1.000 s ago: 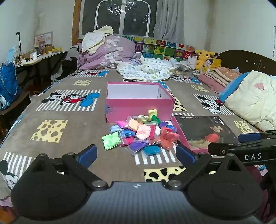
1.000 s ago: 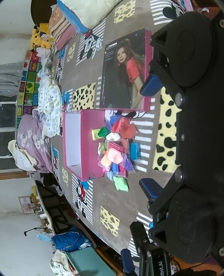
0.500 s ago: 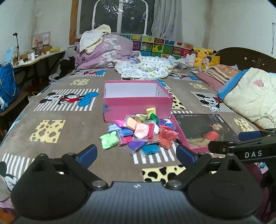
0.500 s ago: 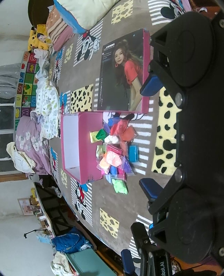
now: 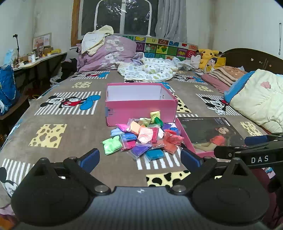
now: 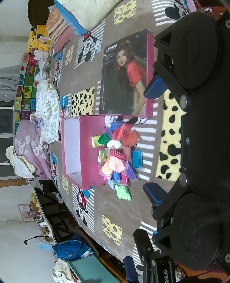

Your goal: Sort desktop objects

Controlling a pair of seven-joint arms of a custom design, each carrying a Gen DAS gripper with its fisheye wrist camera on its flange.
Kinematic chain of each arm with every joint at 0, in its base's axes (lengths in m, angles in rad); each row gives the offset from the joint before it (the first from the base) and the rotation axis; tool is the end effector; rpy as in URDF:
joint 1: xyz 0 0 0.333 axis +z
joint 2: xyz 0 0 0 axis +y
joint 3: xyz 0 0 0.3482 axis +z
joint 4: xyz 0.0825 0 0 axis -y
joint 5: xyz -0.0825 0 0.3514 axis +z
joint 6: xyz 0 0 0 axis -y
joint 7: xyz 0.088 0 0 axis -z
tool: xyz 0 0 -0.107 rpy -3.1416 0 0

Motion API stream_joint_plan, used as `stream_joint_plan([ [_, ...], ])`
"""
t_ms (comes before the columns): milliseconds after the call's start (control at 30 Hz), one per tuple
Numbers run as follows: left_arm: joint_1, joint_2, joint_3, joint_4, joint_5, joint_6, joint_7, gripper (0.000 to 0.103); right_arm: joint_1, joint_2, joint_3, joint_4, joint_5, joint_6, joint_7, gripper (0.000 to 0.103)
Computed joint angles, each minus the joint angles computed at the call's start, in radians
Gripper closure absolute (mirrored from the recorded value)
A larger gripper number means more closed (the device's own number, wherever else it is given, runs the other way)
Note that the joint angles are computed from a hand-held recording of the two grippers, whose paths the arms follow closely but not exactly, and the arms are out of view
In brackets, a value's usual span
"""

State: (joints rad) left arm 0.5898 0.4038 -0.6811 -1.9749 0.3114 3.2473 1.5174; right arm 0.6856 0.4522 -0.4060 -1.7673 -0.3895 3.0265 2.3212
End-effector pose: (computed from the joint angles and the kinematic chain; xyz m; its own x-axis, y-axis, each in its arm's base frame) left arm 0.6403 -0.0273 0.4755 -0.2231 -0.9731 0.0575 -0.5552 0.0784 -0.8280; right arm 0.6365 0.2632 0.4640 0.0469 -0.9961 -0.0747 -0.6472 0.0267 -0.7619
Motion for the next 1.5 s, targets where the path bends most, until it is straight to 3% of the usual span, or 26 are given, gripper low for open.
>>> stream_joint_plan([
  [433, -0.019, 0.020, 0.013, 0.018, 0.008, -0.002, 0.016, 0.005, -0.023, 0.010, 0.026, 0.013, 0.022, -0.014, -0.021, 0.000],
  [500, -0.001, 0.036, -0.010, 0.027, 0.011, -0.007, 0.025, 0.005, -0.028, 0.015, 0.031, 0.016, 0.028, -0.013, -0.027, 0.000],
  [600, 0.046, 0.078, -0.073, 0.052, 0.009, -0.033, 0.057, 0.005, -0.079, 0.019, 0.089, 0.017, 0.069, 0.000, -0.085, 0.000],
  [700, 0.008, 0.102, -0.041, 0.084, -0.005, -0.041, 0.083, 0.005, -0.135, 0.028, 0.152, 0.013, 0.136, 0.034, -0.162, 0.000],
  [800, -0.010, 0.140, -0.033, 0.118, -0.020, -0.046, 0.106, 0.005, -0.123, 0.055, 0.131, 0.033, 0.163, 0.036, -0.202, 0.000],
  [967, 0.010, 0.244, -0.085, 0.191, -0.032, -0.058, 0.150, 0.005, -0.151, 0.102, 0.150, 0.076, 0.237, 0.041, -0.284, 0.000],
  [1000, 0.001, 0.258, -0.079, 0.207, -0.031, -0.072, 0.161, 0.005, -0.152, 0.113, 0.147, 0.089, 0.250, 0.039, -0.296, 0.000],
  [1233, -0.182, 0.298, 0.126, 0.326, -0.077, -0.105, 0.163, 0.005, -0.180, 0.222, 0.156, 0.173, 0.325, 0.131, -0.409, 0.000],
  [1300, -0.215, 0.322, 0.164, 0.364, -0.107, -0.100, 0.142, 0.005, -0.242, 0.253, 0.233, 0.224, 0.348, 0.112, -0.467, 0.000],
  [1367, -0.212, 0.358, 0.154, 0.401, -0.122, -0.097, 0.144, 0.005, -0.299, 0.287, 0.310, 0.293, 0.371, 0.051, -0.532, 0.000],
  [1433, -0.247, 0.386, 0.193, 0.457, -0.135, -0.122, 0.126, 0.005, -0.286, 0.330, 0.293, 0.351, 0.390, 0.036, -0.550, 0.000],
  [1500, -0.283, 0.416, 0.233, 0.520, -0.152, -0.156, 0.111, 0.005, -0.312, 0.378, 0.332, 0.421, 0.416, 0.011, -0.597, 0.000],
])
